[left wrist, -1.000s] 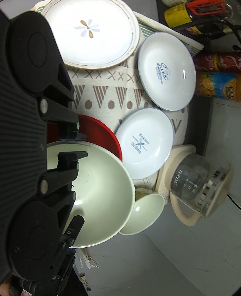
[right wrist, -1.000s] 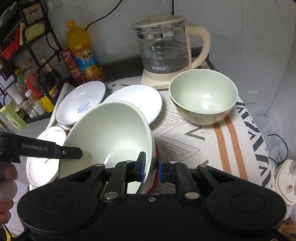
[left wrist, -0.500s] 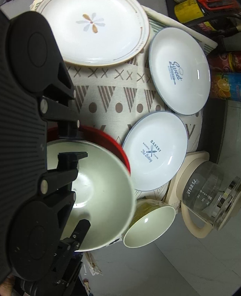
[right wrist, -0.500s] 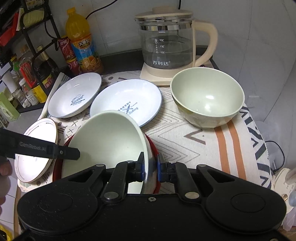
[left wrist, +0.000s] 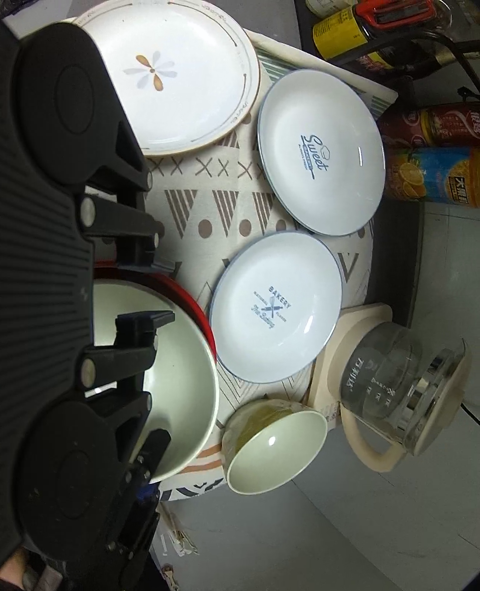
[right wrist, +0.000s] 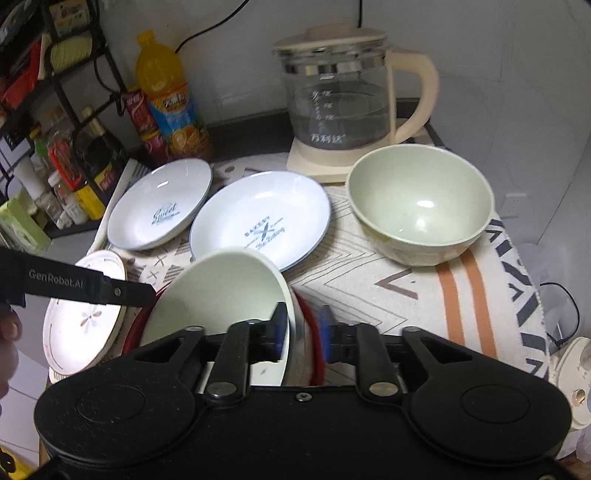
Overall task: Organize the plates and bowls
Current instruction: 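Lower the pale green bowl into the red bowl and open both grippers, then move both grippers to the smaller pale green bowl and close on its rim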
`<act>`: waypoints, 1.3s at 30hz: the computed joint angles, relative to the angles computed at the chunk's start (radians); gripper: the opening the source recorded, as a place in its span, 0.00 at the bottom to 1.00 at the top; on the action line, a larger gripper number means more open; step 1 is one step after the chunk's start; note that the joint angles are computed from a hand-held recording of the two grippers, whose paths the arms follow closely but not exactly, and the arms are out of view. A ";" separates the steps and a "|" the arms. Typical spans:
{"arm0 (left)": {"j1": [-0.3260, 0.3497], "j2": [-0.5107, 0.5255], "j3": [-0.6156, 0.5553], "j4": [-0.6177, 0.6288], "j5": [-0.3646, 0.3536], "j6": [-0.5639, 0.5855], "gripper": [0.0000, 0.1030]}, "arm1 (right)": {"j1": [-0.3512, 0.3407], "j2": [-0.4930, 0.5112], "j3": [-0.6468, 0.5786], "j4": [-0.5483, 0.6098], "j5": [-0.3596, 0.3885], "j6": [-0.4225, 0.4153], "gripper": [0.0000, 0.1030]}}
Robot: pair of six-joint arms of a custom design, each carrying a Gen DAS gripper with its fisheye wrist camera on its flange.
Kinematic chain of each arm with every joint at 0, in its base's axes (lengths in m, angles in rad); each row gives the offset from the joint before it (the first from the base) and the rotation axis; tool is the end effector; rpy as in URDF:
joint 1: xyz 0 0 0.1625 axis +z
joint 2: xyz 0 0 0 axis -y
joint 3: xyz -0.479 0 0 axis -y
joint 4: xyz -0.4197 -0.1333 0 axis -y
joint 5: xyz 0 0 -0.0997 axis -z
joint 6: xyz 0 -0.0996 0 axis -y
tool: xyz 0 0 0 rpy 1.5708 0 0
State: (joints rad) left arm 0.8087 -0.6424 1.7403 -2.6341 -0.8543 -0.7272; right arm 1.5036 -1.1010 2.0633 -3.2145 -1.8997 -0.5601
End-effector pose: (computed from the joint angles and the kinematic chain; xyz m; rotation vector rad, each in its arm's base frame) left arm -0.3200 -0.6231 -0.0027 0.0604 2.5243 -0.6086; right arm 0.0610 -0.5990 0.2348 0.4735 -2.4934 0.7247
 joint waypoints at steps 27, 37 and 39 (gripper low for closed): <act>0.012 0.138 -0.216 -0.012 -0.053 0.152 0.51 | -0.086 -0.060 -0.031 -0.108 0.004 0.161 0.60; 0.049 0.236 -0.384 0.028 -0.111 0.242 0.51 | -0.105 0.001 -0.113 -0.109 -0.022 0.223 0.60; 0.057 0.256 -0.417 0.040 -0.125 0.257 0.51 | -0.108 0.017 -0.131 -0.101 -0.032 0.229 0.60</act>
State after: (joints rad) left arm 0.8654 -0.3866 1.3237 -2.5943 -0.9793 -0.4705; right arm 1.3953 -1.0839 1.9325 -3.3155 -1.9322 -0.3309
